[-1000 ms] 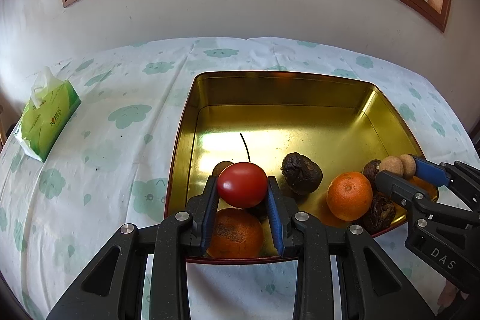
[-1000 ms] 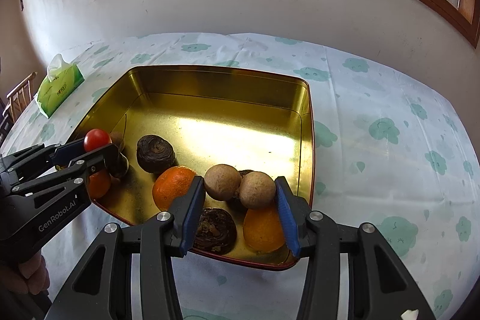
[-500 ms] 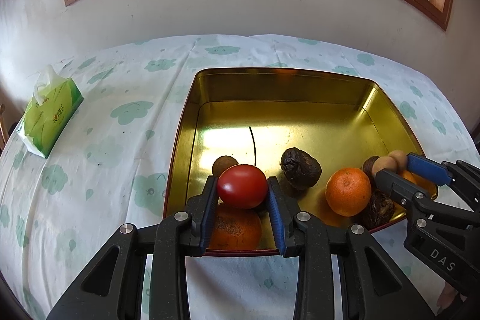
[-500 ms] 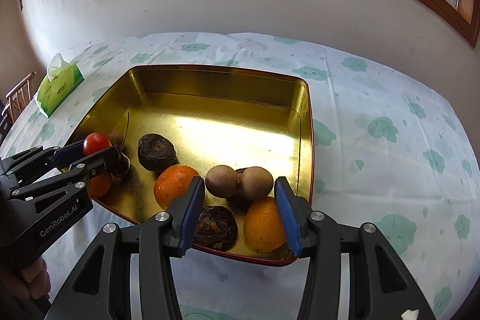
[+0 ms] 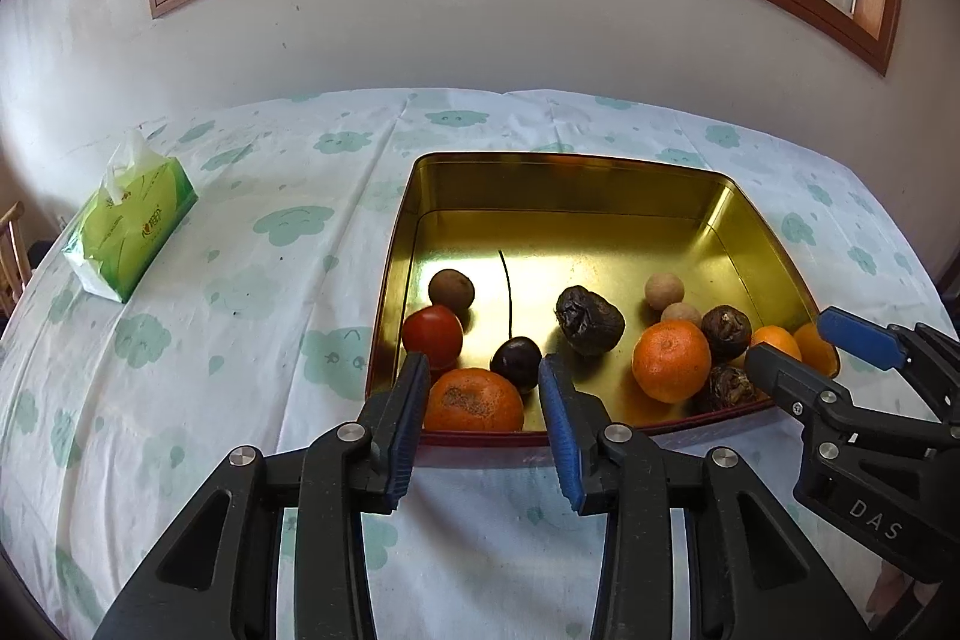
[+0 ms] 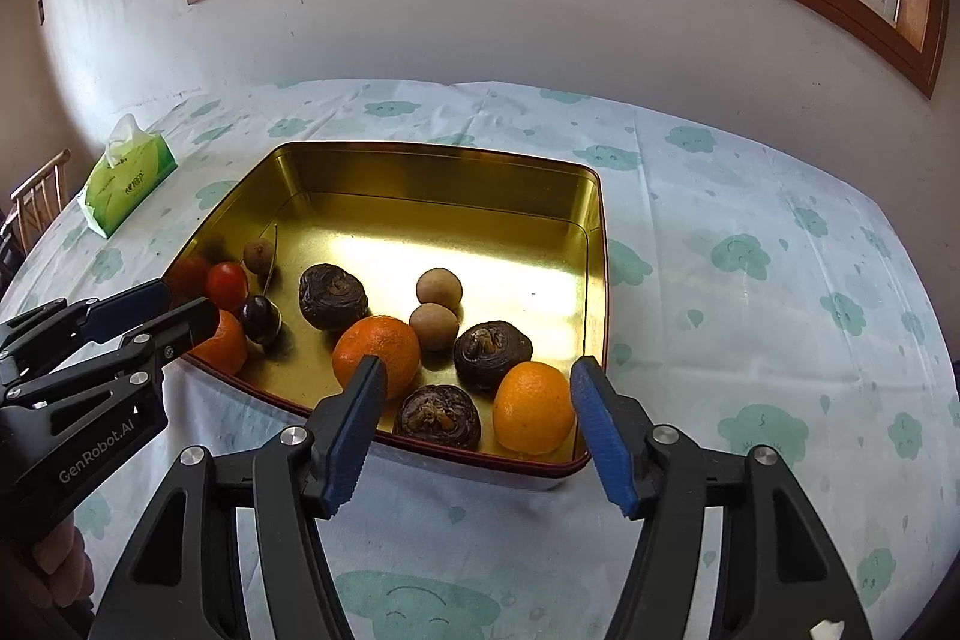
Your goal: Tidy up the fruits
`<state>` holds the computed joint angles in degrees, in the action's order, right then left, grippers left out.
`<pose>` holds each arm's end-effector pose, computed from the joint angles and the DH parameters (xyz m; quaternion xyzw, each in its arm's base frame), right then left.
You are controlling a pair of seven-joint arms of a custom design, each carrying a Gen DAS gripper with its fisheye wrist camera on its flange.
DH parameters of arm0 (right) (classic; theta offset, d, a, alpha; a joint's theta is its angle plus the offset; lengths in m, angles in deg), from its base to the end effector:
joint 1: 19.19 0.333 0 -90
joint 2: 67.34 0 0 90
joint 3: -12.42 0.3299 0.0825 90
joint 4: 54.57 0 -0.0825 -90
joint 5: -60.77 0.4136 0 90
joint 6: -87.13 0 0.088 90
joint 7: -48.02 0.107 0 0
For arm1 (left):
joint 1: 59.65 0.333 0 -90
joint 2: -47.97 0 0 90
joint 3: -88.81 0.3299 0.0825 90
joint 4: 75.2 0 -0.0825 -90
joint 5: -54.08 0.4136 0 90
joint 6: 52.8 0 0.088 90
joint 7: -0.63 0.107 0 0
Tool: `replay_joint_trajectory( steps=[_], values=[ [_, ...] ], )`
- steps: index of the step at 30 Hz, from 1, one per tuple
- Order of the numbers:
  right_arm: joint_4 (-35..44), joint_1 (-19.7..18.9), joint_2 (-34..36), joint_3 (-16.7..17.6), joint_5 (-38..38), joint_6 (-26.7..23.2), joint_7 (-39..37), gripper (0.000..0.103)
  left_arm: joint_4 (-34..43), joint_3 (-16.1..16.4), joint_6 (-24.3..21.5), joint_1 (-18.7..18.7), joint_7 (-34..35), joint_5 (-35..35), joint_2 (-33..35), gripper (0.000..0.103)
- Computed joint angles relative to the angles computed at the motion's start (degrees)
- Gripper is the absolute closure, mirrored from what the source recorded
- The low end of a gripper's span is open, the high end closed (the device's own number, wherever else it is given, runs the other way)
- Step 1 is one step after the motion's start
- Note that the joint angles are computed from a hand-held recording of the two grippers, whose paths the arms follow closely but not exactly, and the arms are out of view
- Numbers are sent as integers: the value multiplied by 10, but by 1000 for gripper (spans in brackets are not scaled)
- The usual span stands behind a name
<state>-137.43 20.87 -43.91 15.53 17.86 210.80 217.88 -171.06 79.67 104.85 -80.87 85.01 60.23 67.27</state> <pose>0.5674 0.4851 0.5004 -0.5492 0.7580 -0.2684 0.2275 0.6377 -0.3610 0.4992 -0.4807 0.7974 -0.3183 0.1782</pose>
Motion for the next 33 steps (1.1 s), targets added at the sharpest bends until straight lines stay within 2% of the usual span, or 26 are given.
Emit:
replay_joint_trajectory(
  steps=[9,33],
  values=[
    [-18,17,-20,9,-11,-21,46,39,-86,10,32,1,-45,34,-64,64],
    [-24,54,-23,28,-28,-59,107,39,-209,-20,64,40,-82,68,-150,63]
  ],
)
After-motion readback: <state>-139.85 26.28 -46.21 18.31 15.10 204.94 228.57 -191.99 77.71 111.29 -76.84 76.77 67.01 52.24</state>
